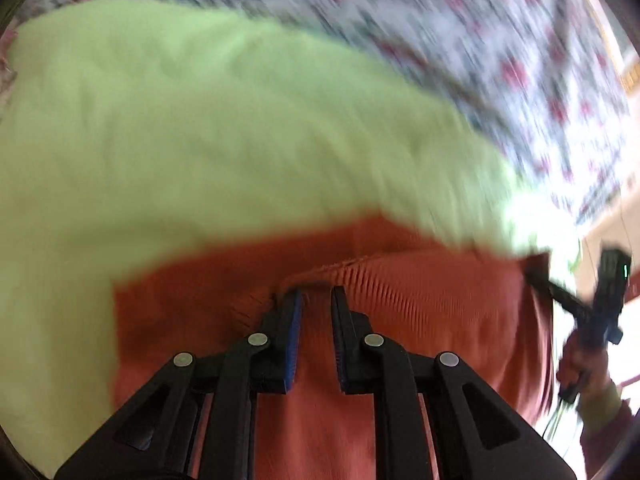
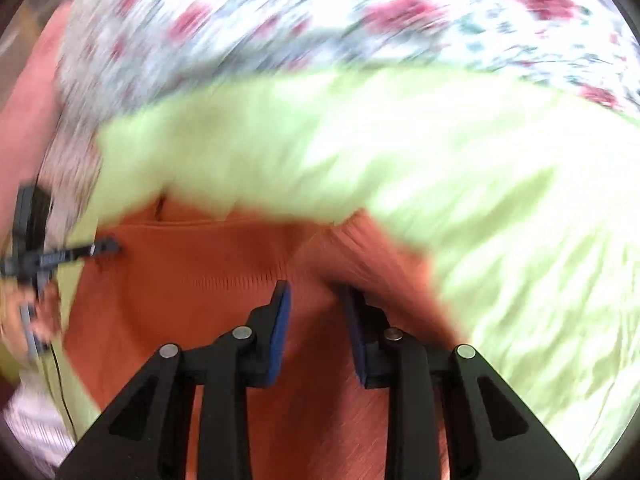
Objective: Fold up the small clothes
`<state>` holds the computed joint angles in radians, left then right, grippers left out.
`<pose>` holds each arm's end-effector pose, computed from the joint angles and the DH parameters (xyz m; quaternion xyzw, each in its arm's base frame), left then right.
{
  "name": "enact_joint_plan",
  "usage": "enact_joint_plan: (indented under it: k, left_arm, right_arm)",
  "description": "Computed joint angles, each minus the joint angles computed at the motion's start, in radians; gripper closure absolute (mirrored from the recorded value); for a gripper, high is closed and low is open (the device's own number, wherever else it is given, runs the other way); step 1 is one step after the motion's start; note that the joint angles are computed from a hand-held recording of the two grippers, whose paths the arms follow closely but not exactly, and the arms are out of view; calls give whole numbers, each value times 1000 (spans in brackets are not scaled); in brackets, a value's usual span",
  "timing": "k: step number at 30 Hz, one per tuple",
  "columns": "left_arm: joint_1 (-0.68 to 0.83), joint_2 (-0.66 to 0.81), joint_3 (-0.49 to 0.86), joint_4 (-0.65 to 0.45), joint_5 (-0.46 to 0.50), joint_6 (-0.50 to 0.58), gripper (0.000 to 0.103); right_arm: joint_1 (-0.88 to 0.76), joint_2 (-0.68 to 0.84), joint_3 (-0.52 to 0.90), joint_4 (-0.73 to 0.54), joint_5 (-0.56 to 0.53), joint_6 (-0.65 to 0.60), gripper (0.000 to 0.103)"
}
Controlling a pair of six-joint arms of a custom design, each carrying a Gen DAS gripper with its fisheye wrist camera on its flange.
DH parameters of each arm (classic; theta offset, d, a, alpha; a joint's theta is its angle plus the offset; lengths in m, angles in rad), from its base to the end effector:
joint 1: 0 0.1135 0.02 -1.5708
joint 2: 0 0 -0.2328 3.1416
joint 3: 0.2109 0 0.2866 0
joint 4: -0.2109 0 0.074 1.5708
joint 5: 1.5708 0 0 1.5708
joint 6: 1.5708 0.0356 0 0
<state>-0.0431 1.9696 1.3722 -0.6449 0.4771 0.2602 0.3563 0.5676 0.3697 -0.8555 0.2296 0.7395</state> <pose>0.4089 -0.0340 0.1200 0.1830 0.9418 -0.2145 0.1832 0.1566 0.0496 0.1479 0.2117 0.9372 0.0379 0.2746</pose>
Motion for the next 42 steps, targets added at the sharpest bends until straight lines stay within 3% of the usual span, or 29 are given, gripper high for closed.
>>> enact_joint_plan:
  k: [2,6,11,14,17,18,25,31,33,42]
  left_arm:
    - [-4,14,43,42,-47,-65,83]
    - [35,37,110,35,-55,-101,80]
    - [143,1,81,-3,-21,-77,78]
    - [227,-80,-19,-39,25,-12,77]
    - [318,-167,-123,-92,70,90,74]
    - [353,-203,-163,-125,88,130,74]
    - [453,-395,-380,-291,125,292,69]
    - [551,-503,-521,-435,123,479,57]
    - [576,-534,-562,-466,110,528,56]
    - [676,-599,-637,-568,100,642,51]
  right_arm:
    - [-77,-49,-4,-7,10,15,75]
    - [-71,-194,-12,-106,18,71,73]
    - [282,-334,19,-350,192,374,72]
    - [565,-260,56,-418,300,651,72]
    - [748,-143,89,-420,325,845,72]
    - [760,-53,102,-343,335,854,72]
    - [1048,210,183,-272,364,1161,72]
    - [1151,361,230,-203,363,1300,71]
    - [1178,397,244,-191,361,1345,66]
    - [1309,567,350,-207,371,1528,59]
